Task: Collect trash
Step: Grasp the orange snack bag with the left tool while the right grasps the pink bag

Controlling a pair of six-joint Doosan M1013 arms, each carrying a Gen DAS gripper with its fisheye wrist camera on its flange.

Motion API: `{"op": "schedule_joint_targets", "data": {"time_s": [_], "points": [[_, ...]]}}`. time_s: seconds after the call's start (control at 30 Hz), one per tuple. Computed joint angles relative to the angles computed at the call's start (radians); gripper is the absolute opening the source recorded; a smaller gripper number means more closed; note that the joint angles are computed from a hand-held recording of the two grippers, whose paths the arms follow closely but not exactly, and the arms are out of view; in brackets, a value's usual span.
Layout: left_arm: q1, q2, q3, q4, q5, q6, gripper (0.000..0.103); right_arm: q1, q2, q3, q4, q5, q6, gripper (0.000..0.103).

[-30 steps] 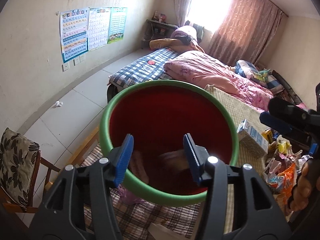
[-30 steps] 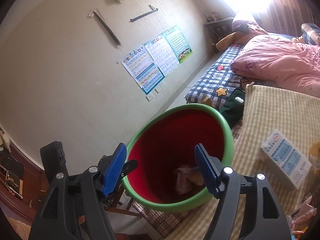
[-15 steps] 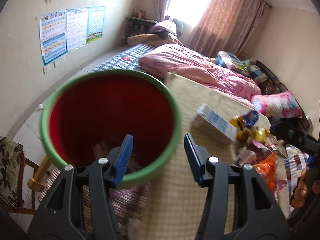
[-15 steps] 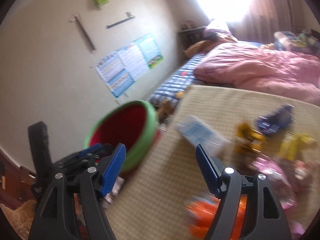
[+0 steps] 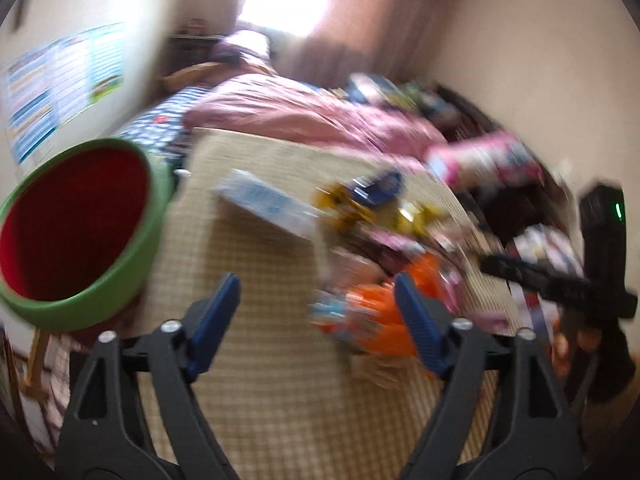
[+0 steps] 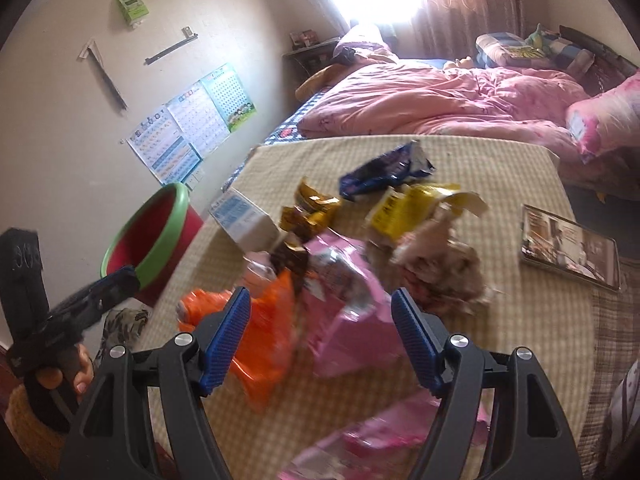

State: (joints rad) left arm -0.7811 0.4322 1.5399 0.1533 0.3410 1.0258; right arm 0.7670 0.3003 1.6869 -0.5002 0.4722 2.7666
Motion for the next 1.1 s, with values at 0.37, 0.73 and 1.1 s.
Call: {"op": "schedule_joint_targets", "data": {"time_s": [0.37,0.73,1.1], "points": [[-0.007,0.073,-0.055,-0.288,0.102,0.067,0.044,-0.035,-0.009,0.033,0.164,-0.044,-0.157,0.074],[-0.027,-0.034,0.047,0.284,0.039,-0.550,0.041,-0.048,0.023,-0.006,0.274,-0.023,-0.297,0.074],[-0.015,-0.055,0.093,0.426,0.164,-0.764,0.042,-0.058,0.067,-0.049,0.343,0.037,-0.382,0.078]]}}
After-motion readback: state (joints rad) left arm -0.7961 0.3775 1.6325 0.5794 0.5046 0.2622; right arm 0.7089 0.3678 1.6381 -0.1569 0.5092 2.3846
